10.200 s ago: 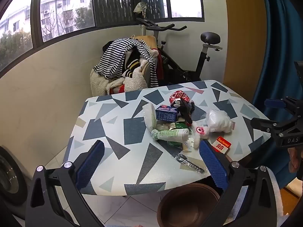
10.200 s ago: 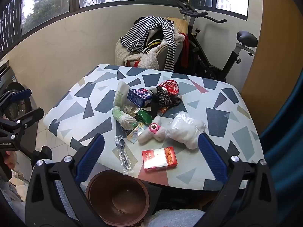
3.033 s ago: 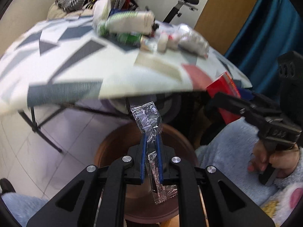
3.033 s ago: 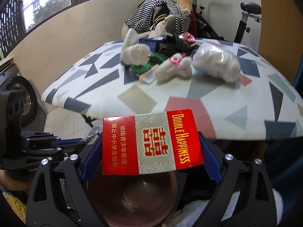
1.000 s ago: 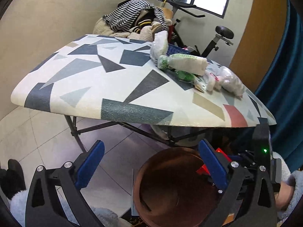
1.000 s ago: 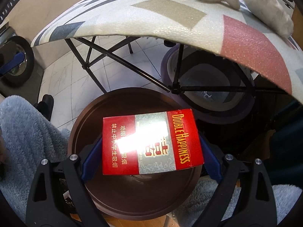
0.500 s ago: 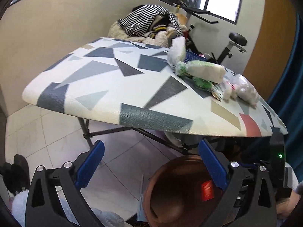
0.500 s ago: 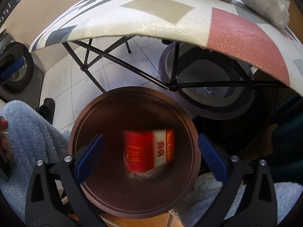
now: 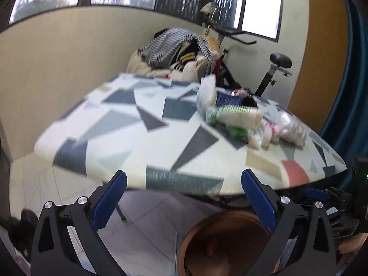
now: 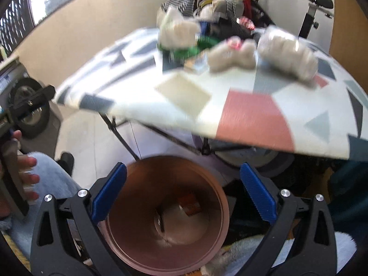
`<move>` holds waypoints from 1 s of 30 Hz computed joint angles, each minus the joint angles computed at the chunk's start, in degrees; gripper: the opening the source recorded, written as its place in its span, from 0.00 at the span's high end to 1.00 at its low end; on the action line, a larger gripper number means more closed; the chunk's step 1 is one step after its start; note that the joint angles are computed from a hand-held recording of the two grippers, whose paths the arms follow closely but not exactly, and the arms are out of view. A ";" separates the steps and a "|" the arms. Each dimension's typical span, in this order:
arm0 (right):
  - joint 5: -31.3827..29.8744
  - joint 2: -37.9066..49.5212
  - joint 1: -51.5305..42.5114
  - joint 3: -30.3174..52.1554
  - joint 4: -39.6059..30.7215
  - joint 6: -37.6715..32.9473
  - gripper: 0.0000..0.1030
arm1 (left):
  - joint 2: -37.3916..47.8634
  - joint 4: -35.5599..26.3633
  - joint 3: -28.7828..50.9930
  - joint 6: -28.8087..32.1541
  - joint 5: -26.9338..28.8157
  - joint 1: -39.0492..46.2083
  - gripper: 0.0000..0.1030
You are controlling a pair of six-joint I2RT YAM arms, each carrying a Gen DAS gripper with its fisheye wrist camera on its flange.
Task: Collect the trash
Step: 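Raise both grippers back over the table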
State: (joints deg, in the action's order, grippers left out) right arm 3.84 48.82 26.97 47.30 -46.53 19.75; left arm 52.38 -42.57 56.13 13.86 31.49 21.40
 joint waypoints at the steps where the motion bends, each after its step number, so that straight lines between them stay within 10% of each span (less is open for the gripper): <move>1: -0.48 -0.28 -0.76 0.56 -0.06 -0.55 0.05 | 0.38 0.22 1.19 -0.55 0.03 -0.35 0.06; 30: -10.83 8.55 -32.88 16.10 -2.67 -18.98 0.05 | 19.48 -0.78 22.72 -4.29 -6.77 -7.08 0.06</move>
